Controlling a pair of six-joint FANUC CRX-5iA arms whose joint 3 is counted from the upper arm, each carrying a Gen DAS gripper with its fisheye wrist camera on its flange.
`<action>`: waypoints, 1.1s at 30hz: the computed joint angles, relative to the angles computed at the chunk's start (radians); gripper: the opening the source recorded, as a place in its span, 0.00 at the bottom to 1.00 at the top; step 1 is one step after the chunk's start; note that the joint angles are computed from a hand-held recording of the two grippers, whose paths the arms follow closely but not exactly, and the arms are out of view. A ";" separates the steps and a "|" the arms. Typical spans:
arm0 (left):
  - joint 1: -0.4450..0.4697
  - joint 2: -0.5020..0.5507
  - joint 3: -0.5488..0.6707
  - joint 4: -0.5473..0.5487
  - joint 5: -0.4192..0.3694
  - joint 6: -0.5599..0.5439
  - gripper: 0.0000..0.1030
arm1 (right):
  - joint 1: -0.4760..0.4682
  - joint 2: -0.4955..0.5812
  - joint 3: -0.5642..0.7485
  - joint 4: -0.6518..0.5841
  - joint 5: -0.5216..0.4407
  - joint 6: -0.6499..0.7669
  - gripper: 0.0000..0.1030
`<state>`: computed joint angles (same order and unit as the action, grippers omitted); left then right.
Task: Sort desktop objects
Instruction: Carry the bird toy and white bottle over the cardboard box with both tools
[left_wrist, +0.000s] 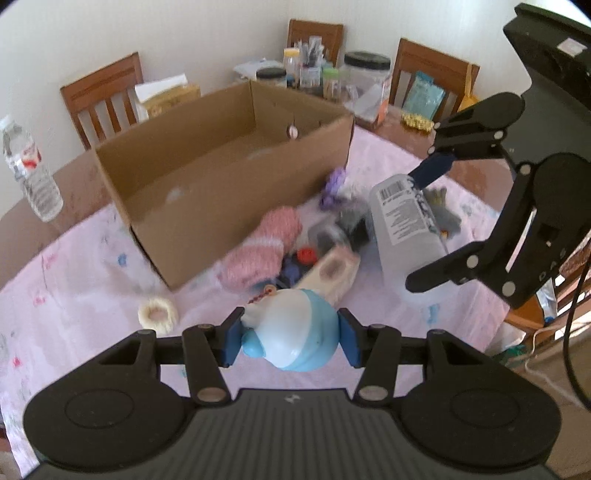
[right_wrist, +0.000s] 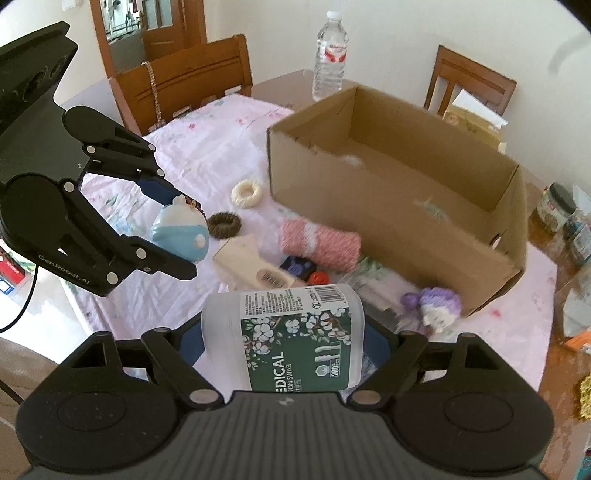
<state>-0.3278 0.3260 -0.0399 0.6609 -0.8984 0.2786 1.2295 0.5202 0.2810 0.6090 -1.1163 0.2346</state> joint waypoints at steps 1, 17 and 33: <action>-0.003 0.005 0.011 0.004 -0.001 -0.001 0.50 | -0.002 -0.002 0.003 0.003 -0.005 0.006 0.85; -0.055 0.129 0.227 0.026 0.004 0.025 0.50 | -0.058 -0.046 -0.010 0.071 -0.048 0.061 0.85; -0.094 0.333 0.578 -0.079 -0.057 0.240 0.51 | -0.174 -0.093 -0.047 0.083 -0.001 0.120 0.85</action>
